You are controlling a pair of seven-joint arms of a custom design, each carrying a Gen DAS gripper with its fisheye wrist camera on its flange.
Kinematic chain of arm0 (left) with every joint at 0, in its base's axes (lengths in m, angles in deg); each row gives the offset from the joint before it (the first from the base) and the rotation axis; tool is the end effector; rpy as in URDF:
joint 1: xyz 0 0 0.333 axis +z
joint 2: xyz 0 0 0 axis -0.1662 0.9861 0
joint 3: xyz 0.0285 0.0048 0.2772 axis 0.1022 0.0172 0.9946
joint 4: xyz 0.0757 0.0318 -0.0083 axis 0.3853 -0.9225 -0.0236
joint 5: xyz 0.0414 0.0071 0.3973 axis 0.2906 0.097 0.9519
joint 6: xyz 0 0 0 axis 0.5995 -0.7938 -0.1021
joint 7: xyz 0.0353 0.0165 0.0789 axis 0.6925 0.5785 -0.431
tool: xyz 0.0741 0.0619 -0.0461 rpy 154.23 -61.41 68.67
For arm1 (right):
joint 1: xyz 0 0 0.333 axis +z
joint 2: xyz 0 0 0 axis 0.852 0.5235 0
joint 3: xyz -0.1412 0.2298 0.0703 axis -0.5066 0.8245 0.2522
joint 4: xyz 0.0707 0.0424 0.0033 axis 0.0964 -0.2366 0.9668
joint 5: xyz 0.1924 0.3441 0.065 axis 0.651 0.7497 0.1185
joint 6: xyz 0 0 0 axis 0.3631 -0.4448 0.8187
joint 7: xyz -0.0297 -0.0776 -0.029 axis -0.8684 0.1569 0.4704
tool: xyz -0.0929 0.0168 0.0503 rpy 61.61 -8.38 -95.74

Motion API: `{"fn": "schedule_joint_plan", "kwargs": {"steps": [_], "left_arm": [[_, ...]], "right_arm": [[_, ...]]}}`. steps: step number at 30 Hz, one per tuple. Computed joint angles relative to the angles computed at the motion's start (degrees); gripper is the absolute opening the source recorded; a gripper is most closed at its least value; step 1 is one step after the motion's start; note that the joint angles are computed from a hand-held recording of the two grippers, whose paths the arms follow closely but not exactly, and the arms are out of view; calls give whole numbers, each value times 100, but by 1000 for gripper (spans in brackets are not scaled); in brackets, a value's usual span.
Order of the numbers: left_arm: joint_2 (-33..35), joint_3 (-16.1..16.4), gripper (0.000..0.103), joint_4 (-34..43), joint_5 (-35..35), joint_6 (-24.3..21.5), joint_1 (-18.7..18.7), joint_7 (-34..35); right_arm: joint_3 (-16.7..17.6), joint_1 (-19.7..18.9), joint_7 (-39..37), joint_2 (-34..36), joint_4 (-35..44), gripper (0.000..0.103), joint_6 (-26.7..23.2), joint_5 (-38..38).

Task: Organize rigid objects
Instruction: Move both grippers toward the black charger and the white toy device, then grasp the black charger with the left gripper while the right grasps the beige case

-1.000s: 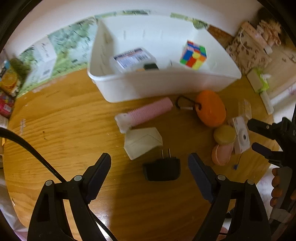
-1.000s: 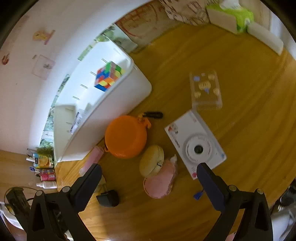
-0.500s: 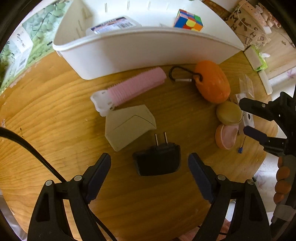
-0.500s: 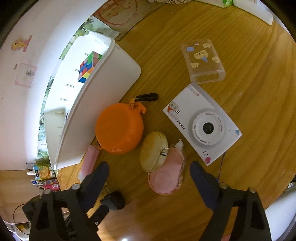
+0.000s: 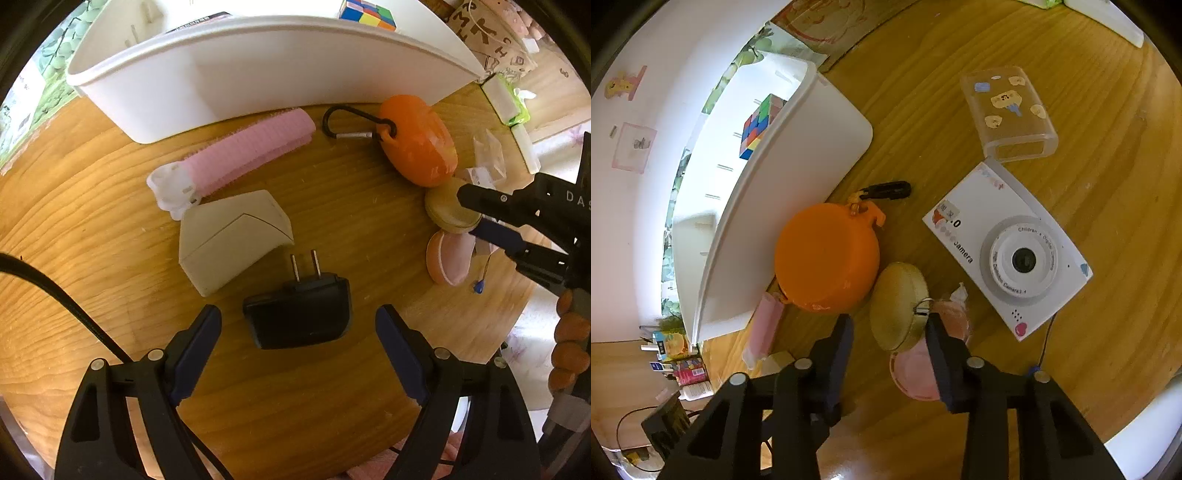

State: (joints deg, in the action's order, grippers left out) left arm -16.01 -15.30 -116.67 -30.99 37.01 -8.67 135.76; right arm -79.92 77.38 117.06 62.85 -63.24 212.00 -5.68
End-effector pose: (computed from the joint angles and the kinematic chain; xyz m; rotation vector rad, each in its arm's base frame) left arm 0.5031 -0.0255 0.4011 1.7273 -2.4447 0.2960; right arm 0.4636 0.2303 0.4194 -1.0947 2.4997 0.2104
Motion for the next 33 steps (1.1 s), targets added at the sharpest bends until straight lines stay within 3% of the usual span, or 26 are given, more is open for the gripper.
{"fn": "schedule_joint_plan", "kwargs": {"steps": [4,7,15,26,33], "left_arm": [[77,-27,87,76,60,-50,-3,-68],[152,-43,85,112,76,-45,1,-113],[234,-119,69,161,256,116,-27,-25],[363,-166,69,295,297,85,-36,-178],[136,-173,68,43,388,113,-64,-402]], "right_arm": [[15,-59,90,-43,-20,23,-125,-191],[-23,-43,-23,-136,-152,23,-12,-92],[-2,-70,-81,-204,-206,22,-25,-91],[-12,-28,-226,-98,-28,20,-139,-54],[-91,65,-739,-42,112,19,-310,247]]}}
